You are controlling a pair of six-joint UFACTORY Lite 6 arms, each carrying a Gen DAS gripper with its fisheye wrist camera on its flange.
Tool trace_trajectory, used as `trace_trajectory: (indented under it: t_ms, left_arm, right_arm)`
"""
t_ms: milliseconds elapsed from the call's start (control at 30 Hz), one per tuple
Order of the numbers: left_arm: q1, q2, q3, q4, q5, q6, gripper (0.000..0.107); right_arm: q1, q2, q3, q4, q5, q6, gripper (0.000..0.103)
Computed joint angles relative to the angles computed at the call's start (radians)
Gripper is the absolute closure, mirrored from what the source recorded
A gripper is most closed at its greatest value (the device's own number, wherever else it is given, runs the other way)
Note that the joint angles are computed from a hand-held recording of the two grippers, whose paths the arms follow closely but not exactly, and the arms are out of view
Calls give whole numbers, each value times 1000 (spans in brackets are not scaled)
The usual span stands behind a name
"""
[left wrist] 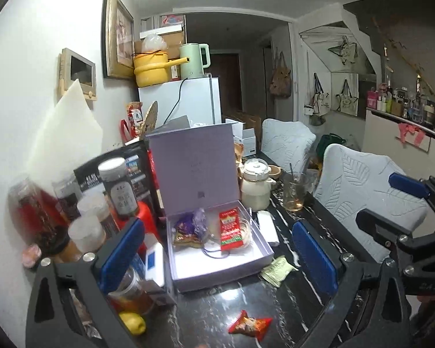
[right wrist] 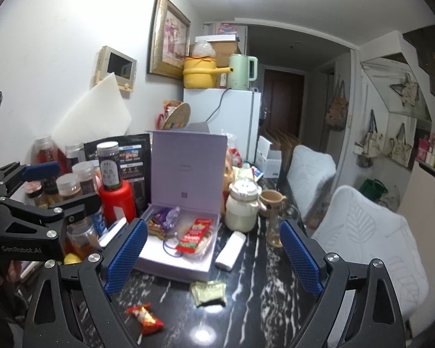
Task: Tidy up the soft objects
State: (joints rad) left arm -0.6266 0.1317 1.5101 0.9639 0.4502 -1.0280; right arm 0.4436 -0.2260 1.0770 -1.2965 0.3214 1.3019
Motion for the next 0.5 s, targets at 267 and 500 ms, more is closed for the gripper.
trace_trajectory:
  t_ms: [267,500]
  left_arm:
    - [-50,-109,-184,53,-28,-114,4]
    - [-79,-134,-319,109,-63,-226,4]
  right_arm:
    - [67,-158,-209,-51,69,123,9]
    - [120,-254,-364,-108,133,241,9]
